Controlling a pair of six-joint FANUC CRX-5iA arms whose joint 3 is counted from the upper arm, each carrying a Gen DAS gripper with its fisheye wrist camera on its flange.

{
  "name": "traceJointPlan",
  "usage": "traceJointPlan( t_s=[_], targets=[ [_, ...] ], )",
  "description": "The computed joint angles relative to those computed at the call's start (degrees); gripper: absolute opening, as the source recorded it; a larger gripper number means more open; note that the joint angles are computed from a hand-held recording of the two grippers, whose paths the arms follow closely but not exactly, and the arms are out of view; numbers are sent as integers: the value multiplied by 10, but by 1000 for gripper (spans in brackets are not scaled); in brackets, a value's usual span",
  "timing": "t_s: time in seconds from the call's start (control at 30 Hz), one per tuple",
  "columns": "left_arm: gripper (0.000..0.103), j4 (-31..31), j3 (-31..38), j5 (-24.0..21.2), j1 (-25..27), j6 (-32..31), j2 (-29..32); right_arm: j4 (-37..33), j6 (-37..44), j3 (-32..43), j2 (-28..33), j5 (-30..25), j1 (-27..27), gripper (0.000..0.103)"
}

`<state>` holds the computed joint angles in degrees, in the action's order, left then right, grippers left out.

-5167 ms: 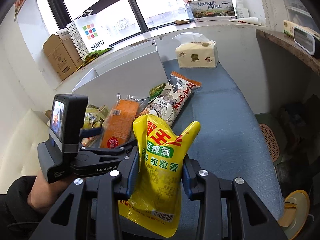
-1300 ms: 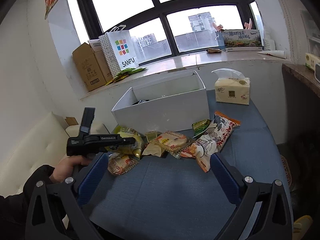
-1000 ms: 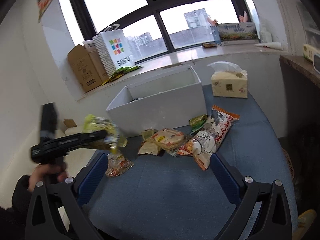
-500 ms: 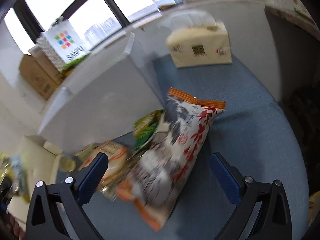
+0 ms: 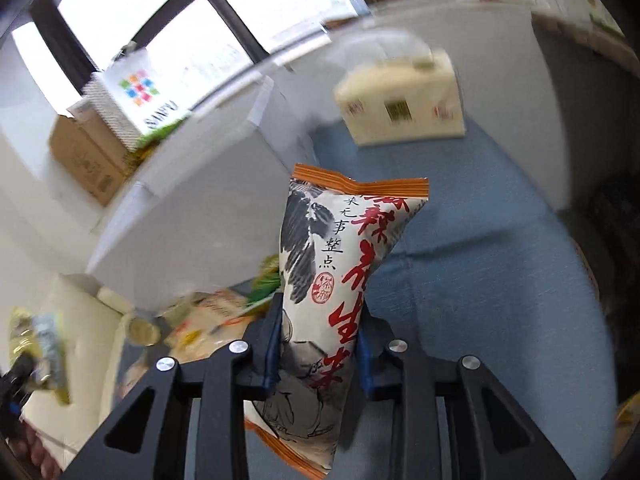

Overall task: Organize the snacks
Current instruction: 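Grasp the yellow chips bag with the left tool while the right tool grasps the white pastry bag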

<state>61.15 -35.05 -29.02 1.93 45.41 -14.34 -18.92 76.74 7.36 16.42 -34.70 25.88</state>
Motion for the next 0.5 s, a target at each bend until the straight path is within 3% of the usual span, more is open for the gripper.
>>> traceJointPlan(
  t_s=[0.2,0.33,0.5],
  targets=[
    [33,16,13,11,-7,-24,7,-72,90,-25,-70,21,-10,33],
    [33,24,45,22,-10,-41,25,-77,121,1,-74,27,0,33],
    [33,0,128,15,0,-40,82,-34,112,86,-29,3,16,33]
  ],
)
